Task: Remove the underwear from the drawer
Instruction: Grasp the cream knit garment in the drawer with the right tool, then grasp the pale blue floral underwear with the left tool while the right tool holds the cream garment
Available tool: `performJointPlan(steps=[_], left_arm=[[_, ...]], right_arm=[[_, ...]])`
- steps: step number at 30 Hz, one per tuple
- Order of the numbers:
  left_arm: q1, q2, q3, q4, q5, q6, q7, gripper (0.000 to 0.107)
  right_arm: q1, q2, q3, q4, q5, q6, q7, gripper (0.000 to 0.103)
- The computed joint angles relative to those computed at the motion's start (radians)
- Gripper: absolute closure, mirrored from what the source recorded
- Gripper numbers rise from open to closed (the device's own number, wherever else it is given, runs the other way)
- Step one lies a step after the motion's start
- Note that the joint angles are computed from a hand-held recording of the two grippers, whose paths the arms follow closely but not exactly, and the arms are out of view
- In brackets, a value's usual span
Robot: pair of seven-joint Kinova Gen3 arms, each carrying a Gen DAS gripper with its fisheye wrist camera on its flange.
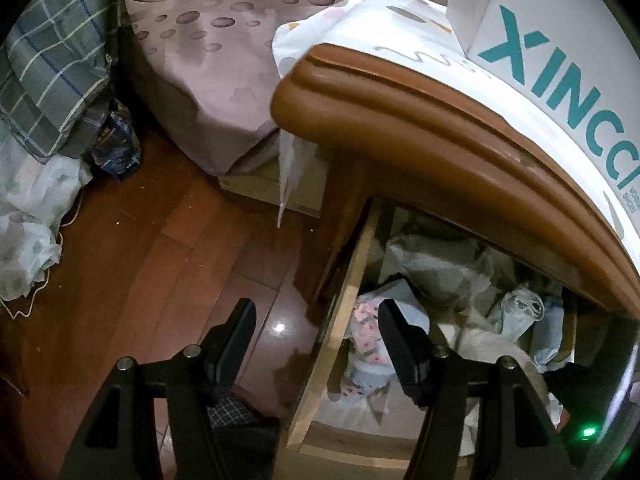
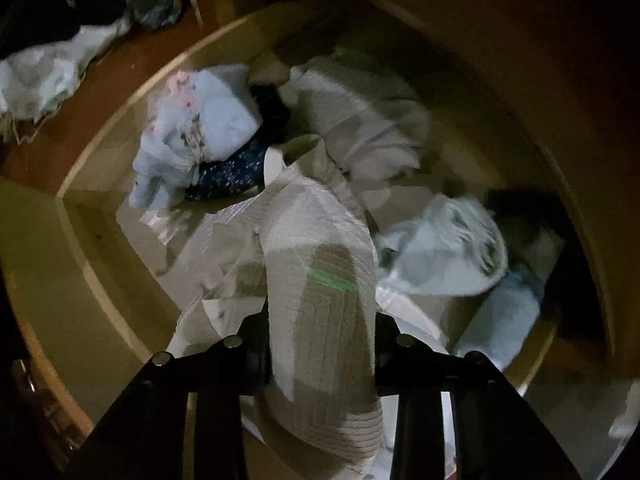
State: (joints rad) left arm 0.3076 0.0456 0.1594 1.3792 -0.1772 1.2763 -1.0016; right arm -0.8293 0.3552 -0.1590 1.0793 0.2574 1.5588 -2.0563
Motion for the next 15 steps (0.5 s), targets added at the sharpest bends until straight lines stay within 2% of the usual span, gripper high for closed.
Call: performJointPlan(steps=[6,10,15], left_arm=[[-0.012,0.003,-0.004,0.006,0.072,-0.021,-0.042,0.042],[0.002,0.012,0.007,0.001,0.073,-0.026,-0.068,0.042],[-0.005,0.032,0.003,-0.002,0.158,-0.026,-0.135,0.042]], right_arm=[[0.018,-0.168,-0.016,0.161,0.021,-0.125,-0.192,0.071],[0.097,-0.262,-0.046,0.274,-0.003,-0.222,-0.290,0.071],[0.153,-0.329,-0.069,0.344,0.033,-0.230,-0.391,0.071]])
